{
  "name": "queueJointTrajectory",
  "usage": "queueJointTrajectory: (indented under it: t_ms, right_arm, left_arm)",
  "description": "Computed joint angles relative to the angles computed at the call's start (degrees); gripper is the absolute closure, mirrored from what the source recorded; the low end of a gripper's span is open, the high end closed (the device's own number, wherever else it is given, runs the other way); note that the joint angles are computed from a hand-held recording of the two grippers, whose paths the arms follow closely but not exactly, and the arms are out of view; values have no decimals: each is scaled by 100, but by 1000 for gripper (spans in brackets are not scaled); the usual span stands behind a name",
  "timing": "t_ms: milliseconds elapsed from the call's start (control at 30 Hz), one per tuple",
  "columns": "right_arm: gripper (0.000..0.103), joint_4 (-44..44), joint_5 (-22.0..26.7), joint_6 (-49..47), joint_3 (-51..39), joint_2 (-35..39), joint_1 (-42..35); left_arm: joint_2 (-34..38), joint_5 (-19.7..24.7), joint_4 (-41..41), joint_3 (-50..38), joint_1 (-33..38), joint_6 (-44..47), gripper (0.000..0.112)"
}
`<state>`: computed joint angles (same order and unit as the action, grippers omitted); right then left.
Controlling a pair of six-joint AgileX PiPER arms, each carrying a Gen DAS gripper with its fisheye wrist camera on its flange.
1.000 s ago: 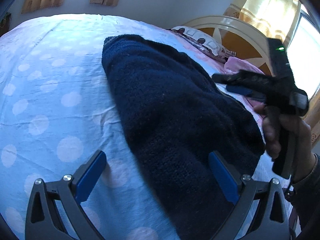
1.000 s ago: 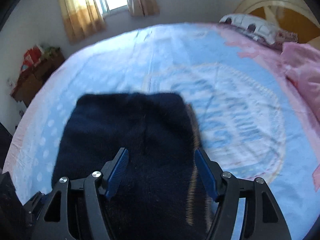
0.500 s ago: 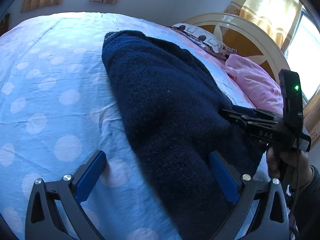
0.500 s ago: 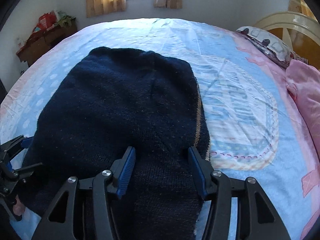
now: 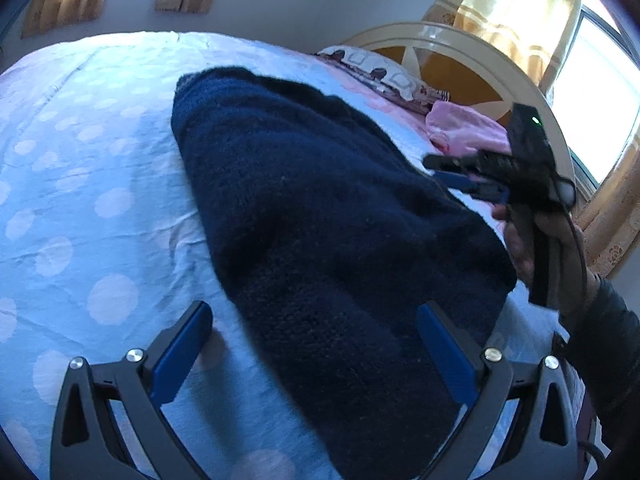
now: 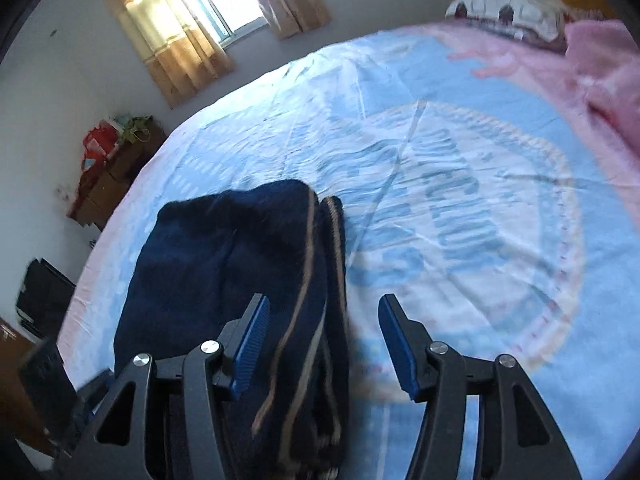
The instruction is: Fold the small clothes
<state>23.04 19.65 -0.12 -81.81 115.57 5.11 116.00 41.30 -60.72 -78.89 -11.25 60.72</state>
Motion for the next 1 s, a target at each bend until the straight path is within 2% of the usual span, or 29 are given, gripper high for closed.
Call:
queueJointTrajectory:
  t_ms: [67, 167, 233, 333, 433, 567, 767, 933, 1000]
  right_arm:
    - [45, 305, 163, -265, -345, 262, -91]
    - [45, 1418, 773, -1167, -1073, 801, -372]
    - [45, 1700, 1020, -1343, -1475, 1095, -477]
    - [45, 2177, 1708, -1696, -2253, 1668, -609]
    - [43, 2230, 1811, -1756, -2544, 1890, -633]
    - [43, 3014, 2071, -2244, -2866, 2232, -851]
    - [43, 2613, 2341, -1862, -3779, 2710, -733]
    - [43, 2986, 2797, -2133, -4168, 2981, -887]
    - [43, 3026, 2765, -2175, -4134, 2976, -871]
  left_arm:
    - [57, 44, 93, -79, -6, -159, 9]
    - [84, 87, 52, -102, 3, -159, 9]
    - [80, 92, 42, -86, 5, -137, 9]
    - [73, 143, -22, -66, 19, -57, 9]
    - [87, 384, -238, -52, 93, 169, 9]
    - [88, 359, -200, -62, 31, 80, 9]
    - [201, 642, -450, -141, 94, 82, 9]
    - [137, 522, -402, -85, 10, 21, 10]
    - [128, 360, -262, -101, -78, -102, 10]
